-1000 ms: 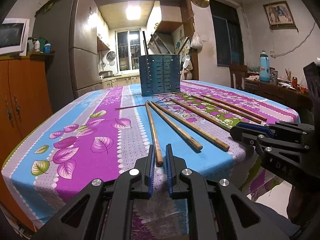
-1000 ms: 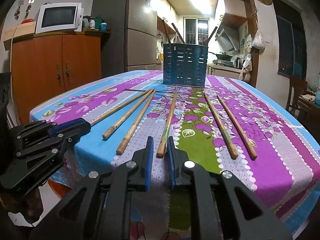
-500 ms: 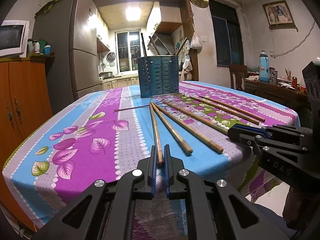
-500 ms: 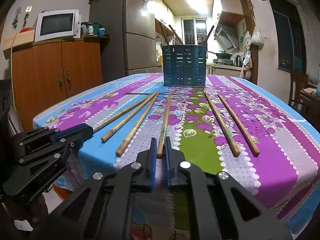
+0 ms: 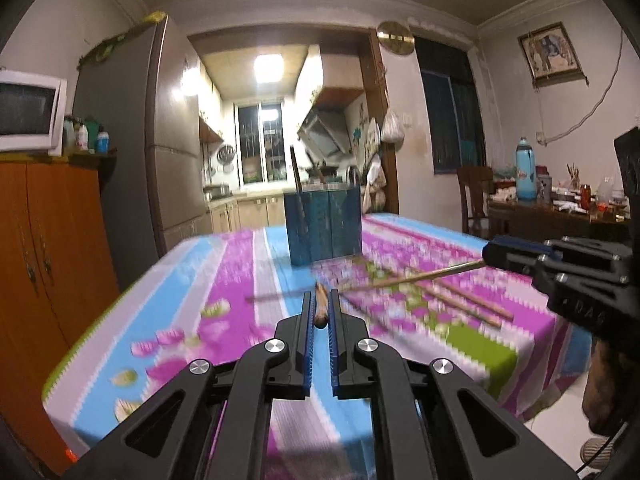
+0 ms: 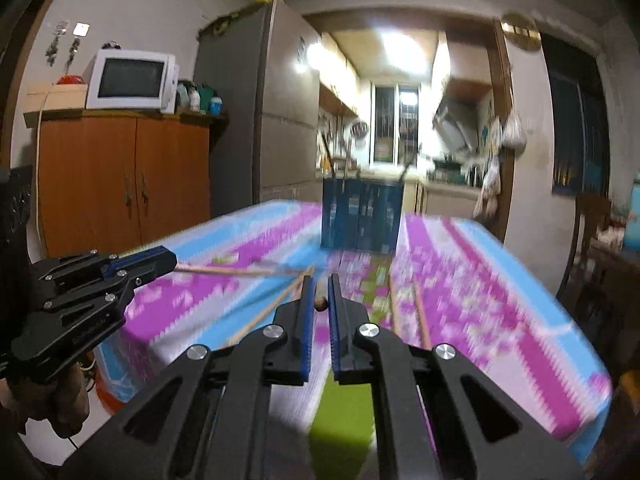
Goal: Organize utensils
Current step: 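Close the left tool on one chopstick while the right tool grasps another, then lift both held chopsticks upright and carry them toward the blue mesh holder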
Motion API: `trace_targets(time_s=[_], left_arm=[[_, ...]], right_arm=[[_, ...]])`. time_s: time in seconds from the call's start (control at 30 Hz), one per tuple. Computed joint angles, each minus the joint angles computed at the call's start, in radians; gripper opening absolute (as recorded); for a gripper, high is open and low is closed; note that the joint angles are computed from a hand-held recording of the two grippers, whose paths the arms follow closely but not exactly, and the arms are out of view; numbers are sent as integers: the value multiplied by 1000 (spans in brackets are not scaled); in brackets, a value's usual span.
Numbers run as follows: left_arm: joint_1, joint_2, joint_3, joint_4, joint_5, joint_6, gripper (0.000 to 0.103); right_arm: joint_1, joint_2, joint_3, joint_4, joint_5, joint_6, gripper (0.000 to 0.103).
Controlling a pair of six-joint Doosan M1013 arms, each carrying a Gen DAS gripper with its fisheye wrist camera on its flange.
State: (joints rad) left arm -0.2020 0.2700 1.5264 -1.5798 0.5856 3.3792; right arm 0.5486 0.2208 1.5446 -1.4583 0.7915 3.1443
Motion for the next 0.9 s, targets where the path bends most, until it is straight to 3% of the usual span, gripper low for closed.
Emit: trace_targets(time_s=[0.17,0.33,0.5,0.6,0.9], left_arm=[[-2,10,-60,-50,19,15,8],[-12,34,-141,-31,27,-36,8],[-30,74,-252,119,32,-202,8],[-37,97,-309,214,40,-317,8],[-7,94,-265,325,33,-387,8]], right_arm=[[-27,-14,-37,-29,-47,-60,5],[-76,-15,-86,52,-121,-161,5],[-128,3,-152,254,-176,-349,5],[-144,10,-176,310,-187,-404,5],[-139,6,-153,331,-188,-422,5]])
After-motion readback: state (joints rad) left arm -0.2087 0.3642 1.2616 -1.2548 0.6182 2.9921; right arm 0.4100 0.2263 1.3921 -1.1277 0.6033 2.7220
